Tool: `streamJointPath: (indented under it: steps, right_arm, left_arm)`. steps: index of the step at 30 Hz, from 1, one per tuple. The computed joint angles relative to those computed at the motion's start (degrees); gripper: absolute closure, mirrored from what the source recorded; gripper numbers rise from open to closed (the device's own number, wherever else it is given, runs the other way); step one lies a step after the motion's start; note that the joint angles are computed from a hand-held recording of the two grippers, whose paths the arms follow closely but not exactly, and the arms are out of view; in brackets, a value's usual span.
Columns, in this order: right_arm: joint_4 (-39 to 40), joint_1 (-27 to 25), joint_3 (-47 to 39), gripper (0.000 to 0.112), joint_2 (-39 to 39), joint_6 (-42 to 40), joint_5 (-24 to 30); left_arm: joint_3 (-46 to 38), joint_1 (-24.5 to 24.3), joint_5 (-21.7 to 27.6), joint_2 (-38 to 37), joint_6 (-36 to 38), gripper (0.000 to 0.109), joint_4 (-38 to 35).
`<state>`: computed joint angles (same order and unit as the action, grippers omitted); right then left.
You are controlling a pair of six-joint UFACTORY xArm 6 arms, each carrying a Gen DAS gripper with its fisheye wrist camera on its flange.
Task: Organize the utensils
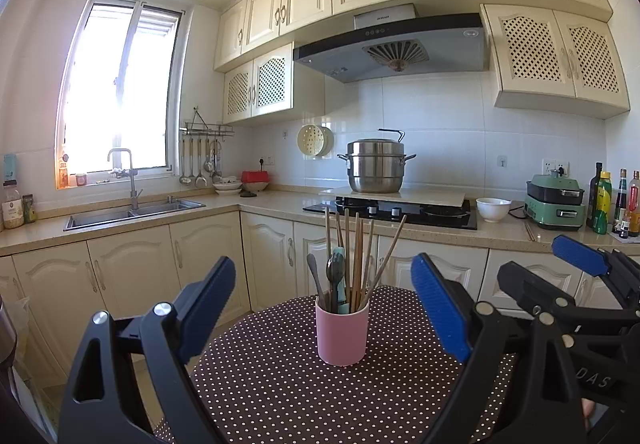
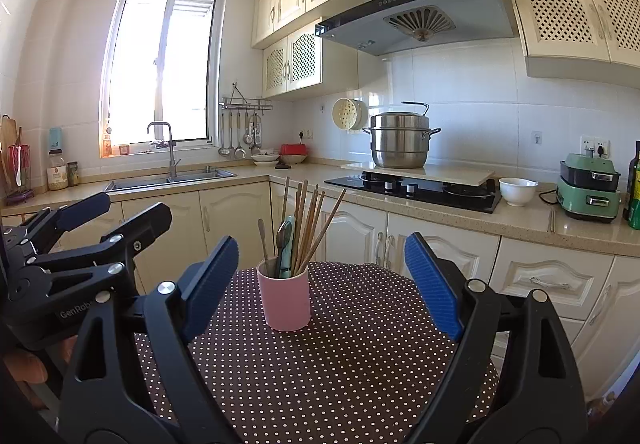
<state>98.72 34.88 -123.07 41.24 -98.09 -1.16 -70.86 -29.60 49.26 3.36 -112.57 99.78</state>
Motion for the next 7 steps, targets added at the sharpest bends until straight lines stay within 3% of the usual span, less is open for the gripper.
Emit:
streamJointPath:
  steps: [4, 7]
  right_arm:
    - [-11.5, -0.2, -0.6, 0.028, 2.2, 12.1, 0.3]
    - [-25.4, -1.0, -1.3, 0.027, 4.6, 26.7, 1.6]
  left_arm:
    - [-1.4, 1.5, -2.3, 1.6, 0.8, 0.021, -1.6]
    - [-3.1, 2.8, -4.5, 3.8, 1.3, 0.021, -2.9]
